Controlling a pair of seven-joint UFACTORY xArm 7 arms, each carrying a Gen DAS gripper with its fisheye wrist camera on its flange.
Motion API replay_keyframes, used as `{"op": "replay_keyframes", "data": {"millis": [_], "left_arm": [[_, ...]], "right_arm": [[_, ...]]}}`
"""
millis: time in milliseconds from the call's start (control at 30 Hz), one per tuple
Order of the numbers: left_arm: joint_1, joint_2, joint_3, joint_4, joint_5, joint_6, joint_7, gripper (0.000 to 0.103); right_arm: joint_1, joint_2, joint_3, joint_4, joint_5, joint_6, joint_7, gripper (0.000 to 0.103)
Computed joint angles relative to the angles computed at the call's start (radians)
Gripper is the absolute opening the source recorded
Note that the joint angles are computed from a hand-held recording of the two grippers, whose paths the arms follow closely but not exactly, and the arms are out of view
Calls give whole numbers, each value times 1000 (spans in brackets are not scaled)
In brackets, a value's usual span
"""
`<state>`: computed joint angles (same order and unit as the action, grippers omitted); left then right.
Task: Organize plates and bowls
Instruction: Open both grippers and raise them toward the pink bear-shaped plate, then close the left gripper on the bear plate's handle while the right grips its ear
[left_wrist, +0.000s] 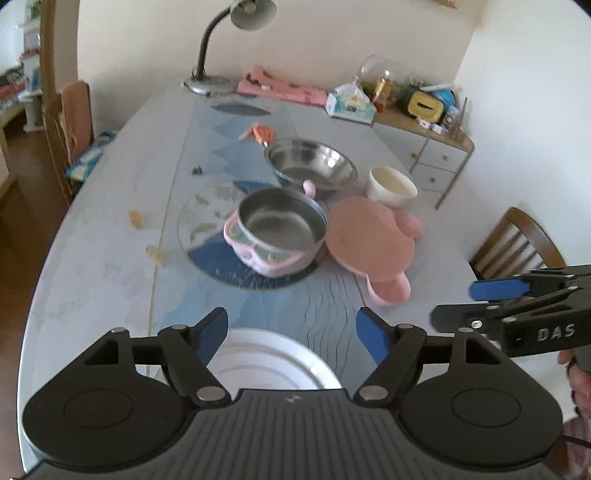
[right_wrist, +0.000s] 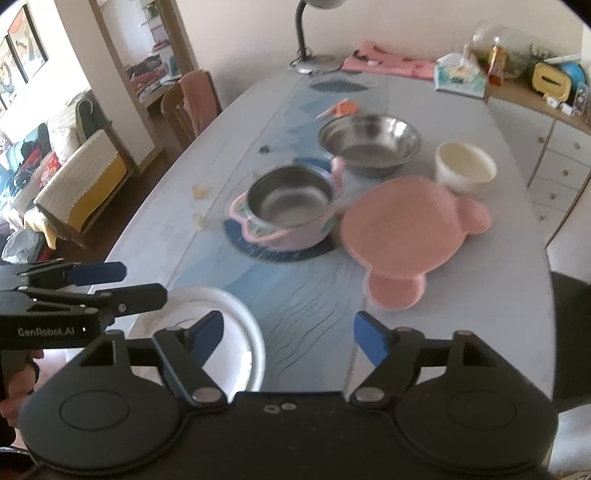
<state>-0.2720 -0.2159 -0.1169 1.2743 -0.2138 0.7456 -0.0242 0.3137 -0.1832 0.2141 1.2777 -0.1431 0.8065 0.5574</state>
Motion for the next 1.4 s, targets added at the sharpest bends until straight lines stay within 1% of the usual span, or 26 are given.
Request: {"op": "replay_keyframes", "data": {"millis": [100, 133, 200, 267, 400, 500, 600, 700, 800, 867, 933, 1067, 1167, 1367, 1400], "left_arm": [[-3, 34, -35, 30, 54, -29, -72, 79], [-7, 47, -42, 42, 66, -32, -92, 79], [-17, 73, -55, 69, 93, -39, -129, 79], [-29, 105, -72, 100, 139, -48, -178, 79], [-64, 183, -94, 177, 234, -37, -288, 79], [-101, 251, -99, 241, 305, -21, -359, 79], [-144, 321, -94, 308, 367, 2, -416, 79], [-191, 389, -79, 374, 433, 27, -477, 79], [-230, 452, -60, 442, 471, 70, -517, 79], [-252, 492, -47, 486, 486, 99, -537, 79], [-269, 527, -35, 519, 491, 124, -552, 79], [-291, 593, -19, 583, 474, 177, -573, 79], [-308, 651, -7, 649, 465, 234, -586, 79], [-336, 730, 13, 734, 453, 287, -590, 78], [-338, 741, 16, 745, 449, 293, -594, 78]], "right_arm": [[-19, -26, -25, -24, -4, -23, -44, 90], [-27, -32, -34, -33, -3, -36, -63, 96], [-44, -49, -47, -55, -3, -67, -98, 102], [-62, -52, -61, -65, 2, -86, -136, 103], [-102, -44, -90, -73, 8, -107, -215, 103], [-128, -26, -122, -70, 47, -116, -283, 103], [-157, 10, -149, -48, 89, -116, -339, 103], [-184, 56, -177, -16, 159, -111, -394, 103], [-213, 101, -191, 12, 191, -113, -438, 103], [-230, 139, -197, 39, 202, -108, -475, 101], [-246, 177, -203, 68, 234, -101, -536, 100], [-272, 256, -203, 124, 243, -92, -585, 95], [-288, 320, -204, 177, 246, -72, -595, 90], [-314, 436, -203, 281, 249, -19, -591, 76], [-315, 450, -203, 294, 243, -15, -589, 75]]}}
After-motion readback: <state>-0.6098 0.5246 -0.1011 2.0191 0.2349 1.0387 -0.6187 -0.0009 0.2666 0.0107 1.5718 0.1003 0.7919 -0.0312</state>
